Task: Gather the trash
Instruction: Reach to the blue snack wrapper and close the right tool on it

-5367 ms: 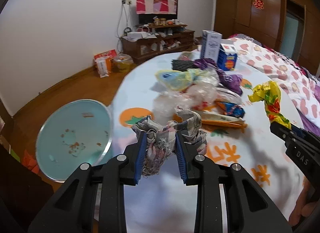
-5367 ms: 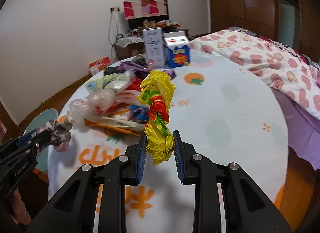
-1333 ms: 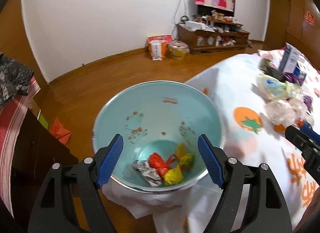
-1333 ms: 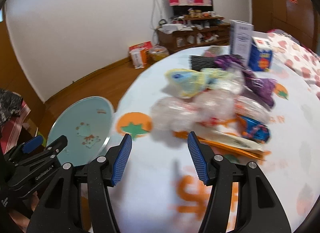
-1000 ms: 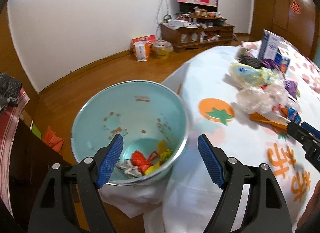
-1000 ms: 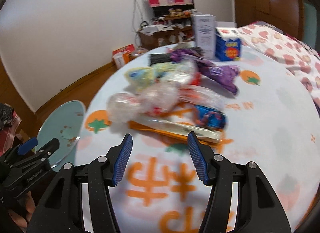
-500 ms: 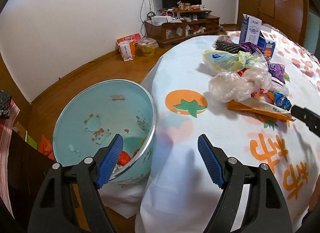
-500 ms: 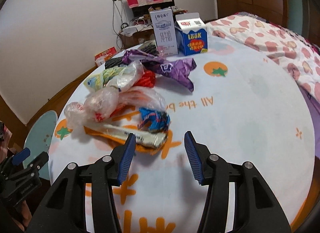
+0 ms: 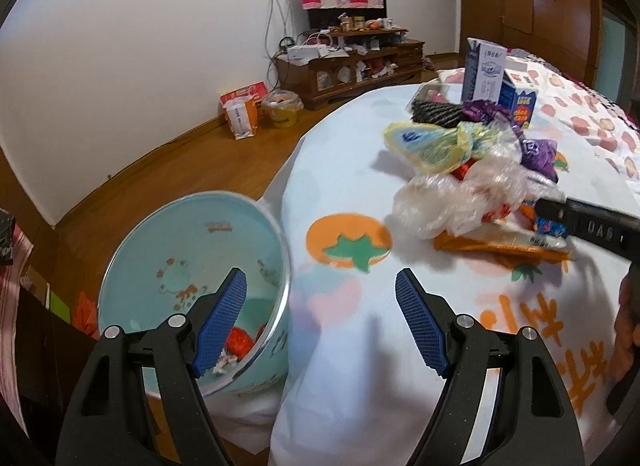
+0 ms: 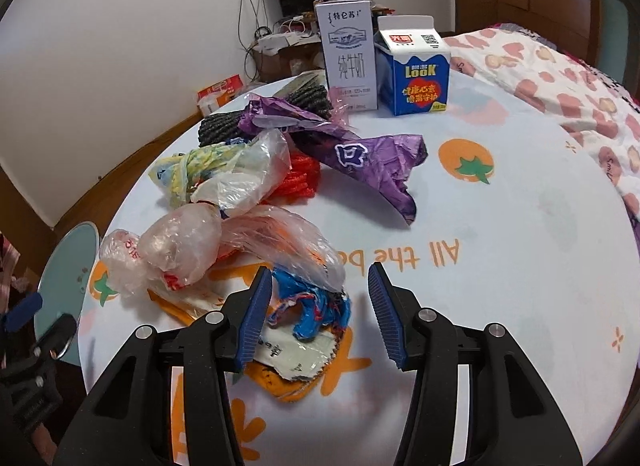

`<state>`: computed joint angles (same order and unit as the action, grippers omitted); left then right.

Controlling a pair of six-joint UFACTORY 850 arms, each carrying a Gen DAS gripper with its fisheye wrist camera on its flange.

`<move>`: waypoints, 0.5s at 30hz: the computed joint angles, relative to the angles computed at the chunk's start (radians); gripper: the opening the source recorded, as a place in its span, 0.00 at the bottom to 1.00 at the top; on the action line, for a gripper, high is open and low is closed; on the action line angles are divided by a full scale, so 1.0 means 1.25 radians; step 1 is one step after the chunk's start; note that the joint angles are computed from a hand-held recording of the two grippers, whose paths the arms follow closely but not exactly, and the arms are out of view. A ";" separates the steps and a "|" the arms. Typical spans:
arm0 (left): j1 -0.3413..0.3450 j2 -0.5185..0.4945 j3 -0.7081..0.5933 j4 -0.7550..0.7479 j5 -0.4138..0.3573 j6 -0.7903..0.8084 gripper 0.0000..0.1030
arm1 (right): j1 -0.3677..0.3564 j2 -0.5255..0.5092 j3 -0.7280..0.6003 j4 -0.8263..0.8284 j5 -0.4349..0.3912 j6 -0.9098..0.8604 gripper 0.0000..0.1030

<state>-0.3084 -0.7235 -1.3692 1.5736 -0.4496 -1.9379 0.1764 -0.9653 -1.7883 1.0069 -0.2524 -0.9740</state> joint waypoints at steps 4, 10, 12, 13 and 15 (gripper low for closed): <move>0.004 -0.016 -0.037 0.072 0.035 -0.039 0.74 | -0.003 -0.011 -0.007 -0.071 -0.024 0.067 0.49; 0.002 -0.056 -0.111 0.174 0.092 -0.065 0.80 | -0.018 -0.018 -0.017 -0.077 -0.058 0.078 0.21; 0.002 -0.077 -0.143 0.166 0.105 -0.047 0.80 | -0.027 -0.007 0.002 -0.042 -0.060 0.045 0.20; 0.003 -0.092 -0.166 0.133 0.119 -0.011 0.79 | -0.030 0.000 0.012 -0.032 -0.056 0.036 0.20; 0.006 -0.114 -0.197 0.070 0.155 0.059 0.79 | -0.042 0.013 0.034 -0.012 -0.051 0.023 0.20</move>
